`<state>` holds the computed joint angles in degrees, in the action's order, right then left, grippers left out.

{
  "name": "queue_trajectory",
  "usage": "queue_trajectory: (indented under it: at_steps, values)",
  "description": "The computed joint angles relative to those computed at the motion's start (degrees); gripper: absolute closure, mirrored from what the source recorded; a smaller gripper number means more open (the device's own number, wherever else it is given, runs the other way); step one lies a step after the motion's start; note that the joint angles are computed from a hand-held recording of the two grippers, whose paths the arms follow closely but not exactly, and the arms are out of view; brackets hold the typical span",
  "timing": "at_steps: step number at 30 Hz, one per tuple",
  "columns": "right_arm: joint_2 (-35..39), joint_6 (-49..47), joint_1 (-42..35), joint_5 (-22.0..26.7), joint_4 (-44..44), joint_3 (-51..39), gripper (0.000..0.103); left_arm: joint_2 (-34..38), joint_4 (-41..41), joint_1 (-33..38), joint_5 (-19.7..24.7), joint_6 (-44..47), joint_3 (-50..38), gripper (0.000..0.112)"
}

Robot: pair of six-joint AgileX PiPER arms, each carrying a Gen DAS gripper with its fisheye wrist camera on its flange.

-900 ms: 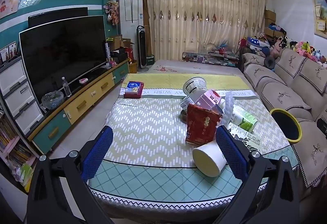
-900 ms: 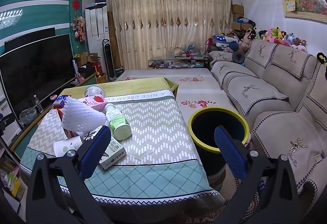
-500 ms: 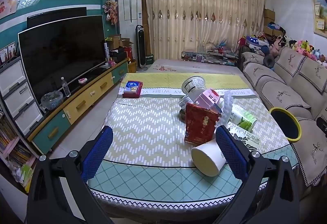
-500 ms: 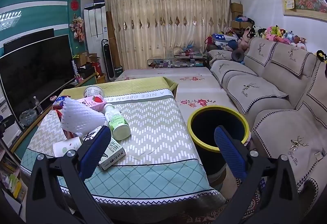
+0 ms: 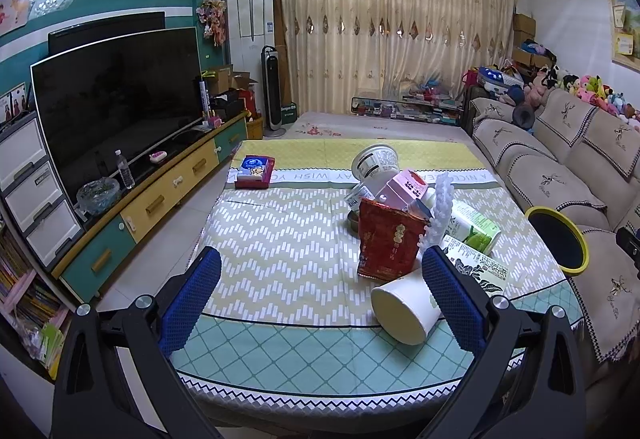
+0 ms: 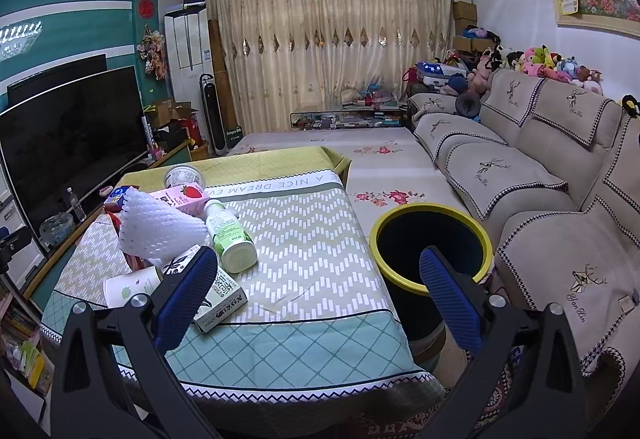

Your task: Collect trash

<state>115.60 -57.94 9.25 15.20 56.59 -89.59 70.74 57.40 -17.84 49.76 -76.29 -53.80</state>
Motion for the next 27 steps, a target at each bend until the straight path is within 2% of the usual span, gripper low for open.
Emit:
queue_trajectory:
  at_steps: [27]
  values:
    - [0.6,3.5,-0.7,1.5,-2.3,-1.5,0.007,-0.1,2.4,-0.5,-0.2,-2.0,0.4,0.013]
